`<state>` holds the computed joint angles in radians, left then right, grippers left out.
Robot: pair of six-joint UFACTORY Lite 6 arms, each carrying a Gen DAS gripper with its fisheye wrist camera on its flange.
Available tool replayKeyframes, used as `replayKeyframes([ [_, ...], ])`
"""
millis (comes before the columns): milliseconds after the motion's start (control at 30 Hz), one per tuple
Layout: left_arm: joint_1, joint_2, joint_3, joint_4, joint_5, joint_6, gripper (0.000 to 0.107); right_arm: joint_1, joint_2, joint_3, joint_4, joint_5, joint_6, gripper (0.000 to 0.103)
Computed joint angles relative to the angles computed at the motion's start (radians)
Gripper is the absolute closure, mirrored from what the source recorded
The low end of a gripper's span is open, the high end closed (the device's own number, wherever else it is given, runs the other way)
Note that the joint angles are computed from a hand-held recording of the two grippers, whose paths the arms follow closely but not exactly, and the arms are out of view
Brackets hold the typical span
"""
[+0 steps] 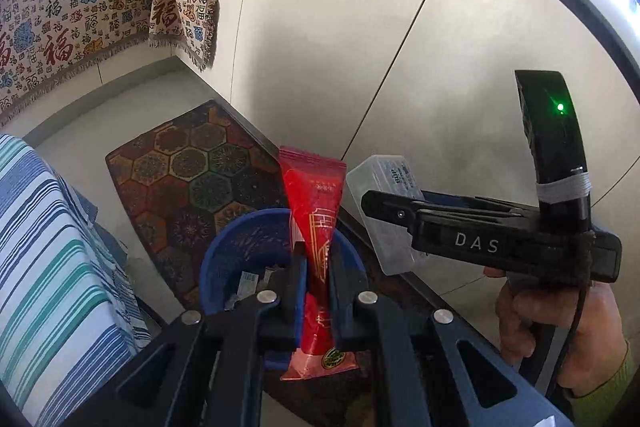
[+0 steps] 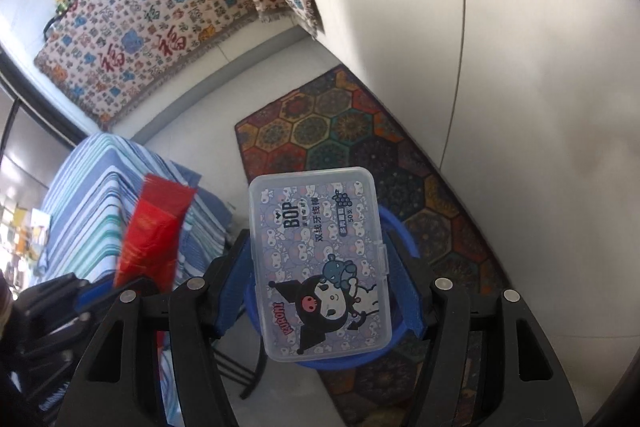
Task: Collect trash
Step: 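Open both tools to drop the red bag and plastic box into the wastebasket, then move both tools back over the table toward the remaining trash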
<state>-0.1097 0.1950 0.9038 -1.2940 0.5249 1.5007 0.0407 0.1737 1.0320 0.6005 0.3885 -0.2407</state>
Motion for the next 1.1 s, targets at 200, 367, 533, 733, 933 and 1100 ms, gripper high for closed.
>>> replayKeyframes([
  [200, -0.042, 0.094, 0.059, -0.033, -0.051, 0.026, 0.070, -0.053, 0.025, -0.013, 0.224, 0.016, -0.209, 0.026],
  [367, 0.002, 0.108, 0.059, -0.071, -0.048, 0.037, 0.058, -0.060, -0.001, -0.022, 0.264, 0.010, -0.243, 0.022],
  [533, 0.100, -0.094, -0.091, -0.046, -0.005, 0.054, 0.058, -0.010, -0.044, -0.025, 0.068, -0.041, -0.061, 0.016],
  [733, 0.458, -0.463, -0.345, 0.143, 0.149, 0.114, 0.044, 0.162, -0.137, -0.069, -0.500, -0.114, 0.498, 0.012],
  [933, 1.031, -0.390, -0.330, 0.279, 0.319, 0.334, 0.044, 0.508, -0.147, -0.050, -1.094, -0.088, 1.126, 0.012],
  [1100, 1.300, -0.115, -0.121, 0.270, 0.273, 0.484, 0.044, 0.828, -0.009, 0.135, -1.288, -0.040, 1.387, 0.011],
])
